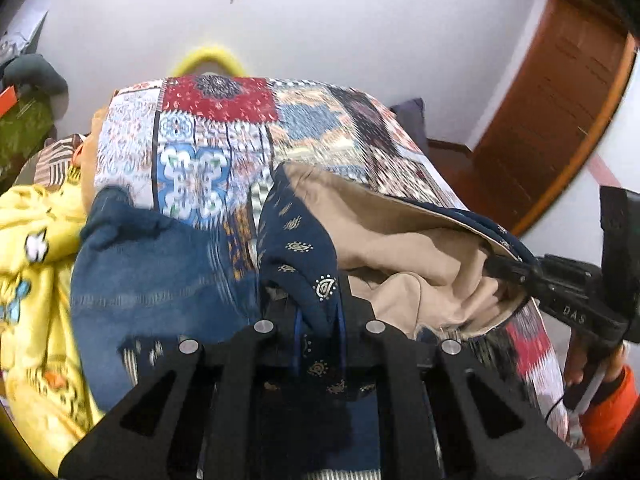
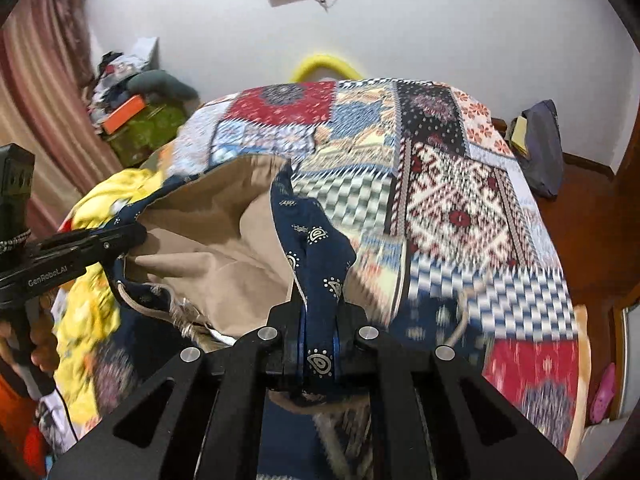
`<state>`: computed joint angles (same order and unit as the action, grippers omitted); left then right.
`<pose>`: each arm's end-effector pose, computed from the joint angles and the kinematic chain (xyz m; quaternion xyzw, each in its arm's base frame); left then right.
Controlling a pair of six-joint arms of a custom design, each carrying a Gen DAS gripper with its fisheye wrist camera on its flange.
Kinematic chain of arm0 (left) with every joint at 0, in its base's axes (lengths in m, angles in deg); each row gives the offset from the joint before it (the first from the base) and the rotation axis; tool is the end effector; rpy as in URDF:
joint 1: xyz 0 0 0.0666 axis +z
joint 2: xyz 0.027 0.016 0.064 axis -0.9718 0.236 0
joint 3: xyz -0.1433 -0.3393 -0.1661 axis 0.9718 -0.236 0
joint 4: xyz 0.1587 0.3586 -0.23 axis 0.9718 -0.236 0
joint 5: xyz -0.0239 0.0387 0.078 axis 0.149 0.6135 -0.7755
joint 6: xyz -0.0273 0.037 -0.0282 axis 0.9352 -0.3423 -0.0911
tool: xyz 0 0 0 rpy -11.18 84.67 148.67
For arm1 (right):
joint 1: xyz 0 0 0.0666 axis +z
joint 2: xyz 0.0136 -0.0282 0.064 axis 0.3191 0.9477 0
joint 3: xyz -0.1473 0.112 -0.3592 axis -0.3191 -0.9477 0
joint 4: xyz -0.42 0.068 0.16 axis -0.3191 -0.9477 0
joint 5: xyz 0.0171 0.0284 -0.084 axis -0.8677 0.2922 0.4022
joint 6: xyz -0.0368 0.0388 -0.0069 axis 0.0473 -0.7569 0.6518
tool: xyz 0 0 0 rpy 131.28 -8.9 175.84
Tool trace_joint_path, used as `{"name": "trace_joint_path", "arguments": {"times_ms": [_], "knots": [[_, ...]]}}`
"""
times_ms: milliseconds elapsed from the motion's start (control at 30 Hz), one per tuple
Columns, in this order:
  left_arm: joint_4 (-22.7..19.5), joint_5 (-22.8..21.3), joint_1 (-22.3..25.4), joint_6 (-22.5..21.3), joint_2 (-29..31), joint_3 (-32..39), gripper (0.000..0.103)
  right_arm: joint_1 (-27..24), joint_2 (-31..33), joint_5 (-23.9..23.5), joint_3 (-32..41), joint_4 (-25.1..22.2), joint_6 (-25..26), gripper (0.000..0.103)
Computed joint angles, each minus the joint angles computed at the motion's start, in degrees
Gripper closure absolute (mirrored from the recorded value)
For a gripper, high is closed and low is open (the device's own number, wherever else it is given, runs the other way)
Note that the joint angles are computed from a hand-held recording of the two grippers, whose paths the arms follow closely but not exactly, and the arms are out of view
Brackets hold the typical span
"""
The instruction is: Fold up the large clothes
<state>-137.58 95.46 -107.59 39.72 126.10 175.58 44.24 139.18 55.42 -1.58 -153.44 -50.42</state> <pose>0.5073 -0.3181 0.5841 0.2761 0.8888 -0.2068 0.3016 0.3809 0.1749 0.5776 0.0705 0.9271 0.0895 0.3570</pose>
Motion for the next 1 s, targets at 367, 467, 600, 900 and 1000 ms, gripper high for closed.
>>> {"name": "trace_joint_path", "arguments": {"times_ms": [367, 467, 600, 900, 1000], "knots": [[-2.41, -1.14, -0.76, -3.94, -10.75, -20.31, 0.089, 8.93, -7.20, 7.99, -11.49, -3.49, -7.85, 0.089], [-0.94, -3.40, -0.94, -3.97, -11.85, -23.40, 0.078, 8.52, -7.87, 6.36, -12.88, -6.38, -11.19, 0.072], [0.79, -6.75, -1.14, -3.69, -13.83, -25.59, 0.059, 7.76, -8.84, 5.46, -13.14, -8.59, -13.68, 0.058], [2.22, -6.97, -0.77, -6.39, -13.15, -20.45, 0.047, 9.08, -4.90, 9.28, -5.95, -9.41, -8.12, 0.052], [2.68, -7.66, -1.19, -6.14, -10.39, -17.11, 0.047, 8.96, -2.15, 10.08, -3.85, -7.22, -5.34, 0.047]]}}
